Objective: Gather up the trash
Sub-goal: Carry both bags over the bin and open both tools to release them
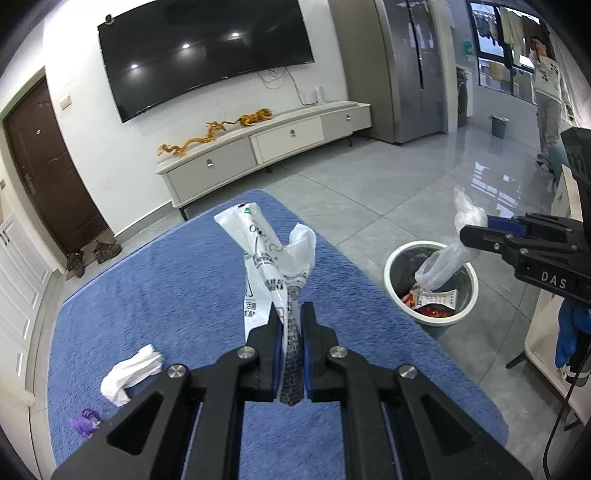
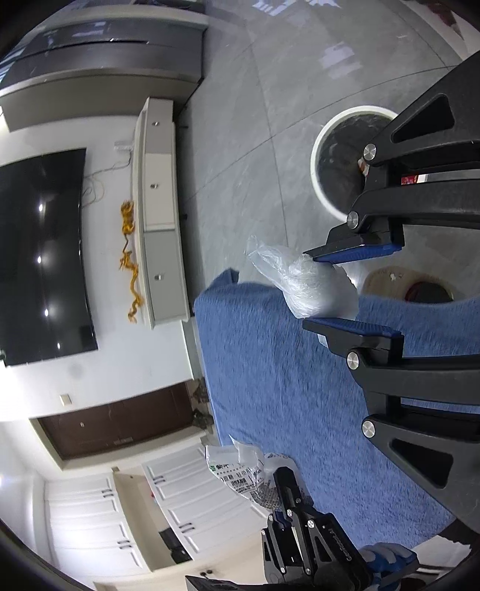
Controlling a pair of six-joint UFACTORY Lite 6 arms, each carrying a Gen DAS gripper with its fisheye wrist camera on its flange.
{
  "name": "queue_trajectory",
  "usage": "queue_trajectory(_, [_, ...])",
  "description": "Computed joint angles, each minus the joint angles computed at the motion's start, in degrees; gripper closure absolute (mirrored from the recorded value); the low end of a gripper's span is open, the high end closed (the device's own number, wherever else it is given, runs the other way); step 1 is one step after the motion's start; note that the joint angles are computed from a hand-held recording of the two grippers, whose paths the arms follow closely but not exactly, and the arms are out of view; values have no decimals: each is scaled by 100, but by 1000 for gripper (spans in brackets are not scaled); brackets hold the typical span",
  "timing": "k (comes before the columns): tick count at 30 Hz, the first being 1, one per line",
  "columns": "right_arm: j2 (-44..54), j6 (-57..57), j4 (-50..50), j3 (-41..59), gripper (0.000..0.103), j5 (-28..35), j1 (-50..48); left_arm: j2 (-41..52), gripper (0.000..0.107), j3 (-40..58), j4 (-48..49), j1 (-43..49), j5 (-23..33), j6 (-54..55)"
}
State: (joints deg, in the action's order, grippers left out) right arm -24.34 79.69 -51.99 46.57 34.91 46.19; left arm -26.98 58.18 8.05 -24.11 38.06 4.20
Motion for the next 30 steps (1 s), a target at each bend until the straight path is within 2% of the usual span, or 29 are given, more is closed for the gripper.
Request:
queue_trajectory(11, [-696,-736,645,-1014,75,-762,-1342,1103,98,330,744,-942,-224,-1000])
queue_trajectory(16, [-706,-1306,1019,-1310,75,-1196,-2097,1937,98,882,414,-1247,-238,-851])
queue_trajectory(19, [-615,-1863,1394,-1549,75,-1598,-2845,2718,98,1581,-84,-1456,-140,-575])
queue_trajectory(23, [-259,-2814,2052,-1753,75,-2231,-3958,4088,98,2976,-1039,-1659,188,31])
queue_trajectory(30, [1069,-4319,3235,-1374,74,-3095,-5164,6261,97,5597,-2161,-1717,815,300])
